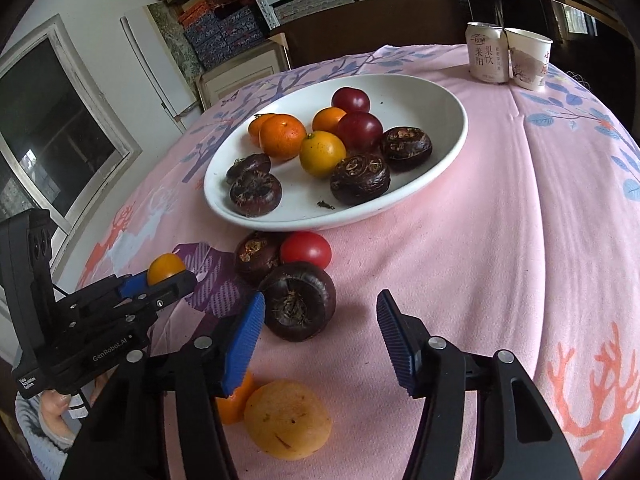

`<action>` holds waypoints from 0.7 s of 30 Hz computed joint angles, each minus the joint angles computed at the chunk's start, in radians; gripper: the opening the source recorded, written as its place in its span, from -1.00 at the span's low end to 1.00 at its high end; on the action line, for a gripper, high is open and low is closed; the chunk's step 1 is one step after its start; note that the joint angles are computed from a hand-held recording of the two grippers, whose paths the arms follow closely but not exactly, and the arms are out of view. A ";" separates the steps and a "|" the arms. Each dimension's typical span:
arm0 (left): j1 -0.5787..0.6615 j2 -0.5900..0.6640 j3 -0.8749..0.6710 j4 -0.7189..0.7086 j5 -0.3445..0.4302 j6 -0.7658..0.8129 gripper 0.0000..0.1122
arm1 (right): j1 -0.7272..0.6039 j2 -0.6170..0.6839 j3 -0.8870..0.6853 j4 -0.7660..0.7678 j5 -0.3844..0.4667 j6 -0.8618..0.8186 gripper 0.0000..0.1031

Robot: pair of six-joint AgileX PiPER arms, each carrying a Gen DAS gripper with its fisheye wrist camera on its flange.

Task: Organize fruits
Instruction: 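Grasp a dark brown fruit with right tool while left tool holds the orange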

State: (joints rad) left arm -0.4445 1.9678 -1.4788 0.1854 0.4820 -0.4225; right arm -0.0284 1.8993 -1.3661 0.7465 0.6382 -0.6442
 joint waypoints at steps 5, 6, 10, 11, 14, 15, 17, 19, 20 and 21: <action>-0.009 0.017 -0.022 0.011 0.024 0.004 -0.34 | 0.046 -0.004 0.008 -0.047 -0.033 0.004 0.02; -0.010 0.020 -0.026 0.010 0.028 0.007 -0.34 | 0.049 -0.003 0.007 -0.045 -0.029 -0.007 -0.11; -0.011 0.023 -0.028 0.009 0.029 0.012 -0.34 | 0.065 -0.013 0.027 -0.022 -0.048 -0.052 -0.32; -0.011 0.023 -0.028 0.007 0.029 0.012 -0.34 | 0.065 -0.014 0.028 -0.014 -0.051 -0.059 -0.40; -0.007 0.020 -0.023 -0.017 0.019 0.031 -0.34 | 0.053 -0.028 0.044 0.033 -0.053 -0.100 -0.55; -0.005 0.019 -0.021 -0.029 0.016 0.042 -0.34 | 0.054 -0.023 0.036 0.029 -0.051 -0.093 -0.55; -0.008 0.019 -0.020 -0.024 0.015 0.040 -0.34 | 0.051 -0.025 0.037 0.031 -0.052 -0.094 -0.55; -0.010 0.021 -0.022 -0.020 0.017 0.040 -0.34 | 0.053 -0.024 0.036 0.028 -0.054 -0.093 -0.55; -0.010 0.021 -0.022 -0.018 0.018 0.038 -0.34 | 0.053 -0.024 0.036 0.030 -0.055 -0.094 -0.55; -0.009 0.021 -0.022 -0.020 0.018 0.041 -0.34 | 0.053 -0.025 0.038 0.032 -0.057 -0.097 -0.55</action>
State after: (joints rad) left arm -0.4539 1.9888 -1.5007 0.1653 0.4996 -0.3817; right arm 0.0250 1.8742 -1.3276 0.7784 0.5810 -0.7408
